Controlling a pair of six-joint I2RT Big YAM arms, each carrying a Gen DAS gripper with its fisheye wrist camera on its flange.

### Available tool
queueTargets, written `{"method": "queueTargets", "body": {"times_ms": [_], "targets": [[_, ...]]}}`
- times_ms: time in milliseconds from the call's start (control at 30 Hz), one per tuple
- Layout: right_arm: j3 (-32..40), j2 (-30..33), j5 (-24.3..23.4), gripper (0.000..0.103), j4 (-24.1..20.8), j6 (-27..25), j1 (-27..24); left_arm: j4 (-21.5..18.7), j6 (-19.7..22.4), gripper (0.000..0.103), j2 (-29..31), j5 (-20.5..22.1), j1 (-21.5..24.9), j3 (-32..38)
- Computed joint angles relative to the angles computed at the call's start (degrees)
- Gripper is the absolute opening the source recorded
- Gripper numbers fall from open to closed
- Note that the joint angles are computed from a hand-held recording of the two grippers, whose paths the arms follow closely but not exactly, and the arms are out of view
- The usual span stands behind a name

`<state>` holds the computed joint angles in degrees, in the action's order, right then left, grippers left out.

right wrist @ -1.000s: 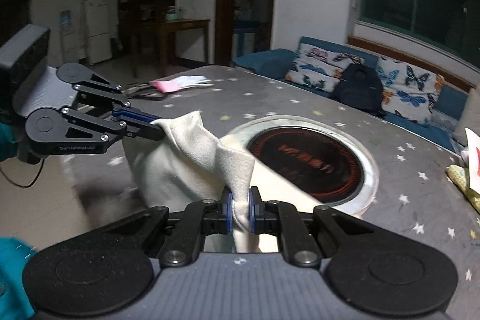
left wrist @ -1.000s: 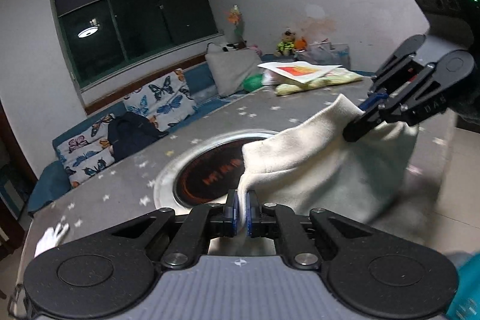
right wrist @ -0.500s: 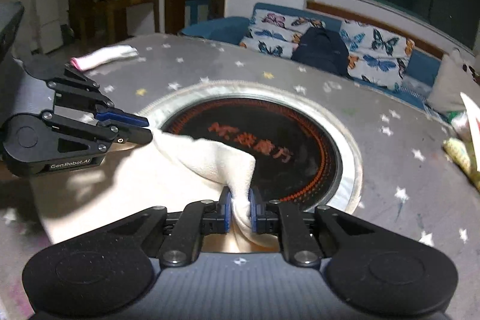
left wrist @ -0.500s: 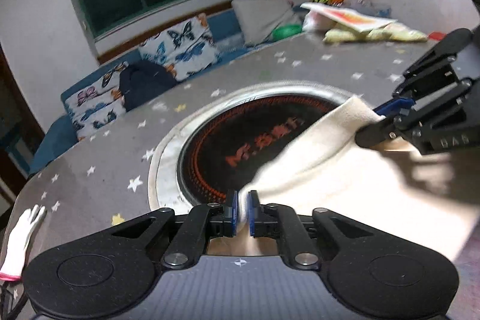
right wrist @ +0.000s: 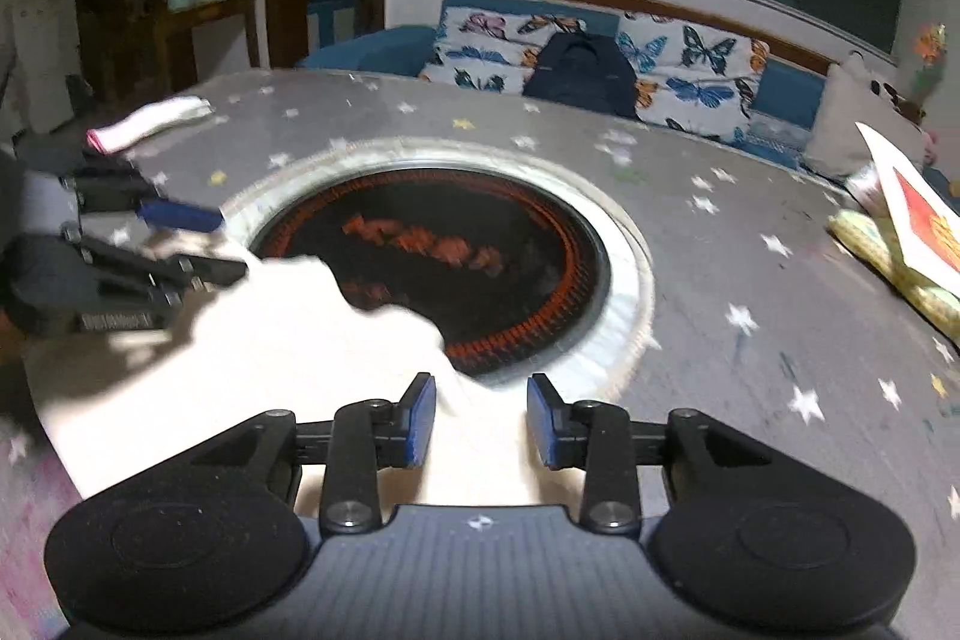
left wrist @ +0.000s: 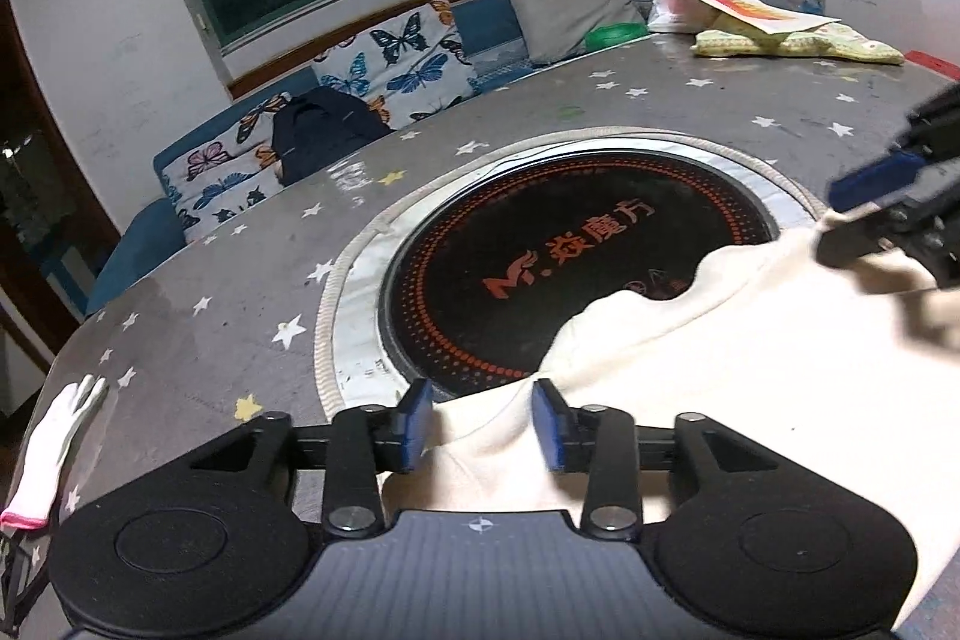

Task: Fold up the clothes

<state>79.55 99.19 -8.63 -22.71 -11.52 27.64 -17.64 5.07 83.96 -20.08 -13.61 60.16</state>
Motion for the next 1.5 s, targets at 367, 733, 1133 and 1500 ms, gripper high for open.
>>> {"method": "queueTargets", "body": {"times_ms": [367,733,1133,1500], "targets": [[-6.1,-5.0,0.1,0.033,2.1,3.1,-1.9,0.0,-1.5,0.065,-0.1,-2.3,0.1,-0.3],[-6.4,-5.2,1.3,0.033,4.6,6.3,-3.4,-1.0,-5.5,0.066,-5.3,-7.4,0.8,-3.5],[-8.2,-6.1,-2.8,0.029,3.6,8.2,-2.4,-1.0,-9.4,0.066,-14.0,-6.9,-2.3,-11.6],[-14.1,-10.3,-5.3,0.017,6.4,12.0,-3.0,-1.3,-12.5,0.066,-14.8,-8.3,-3.0,-13.3]]}}
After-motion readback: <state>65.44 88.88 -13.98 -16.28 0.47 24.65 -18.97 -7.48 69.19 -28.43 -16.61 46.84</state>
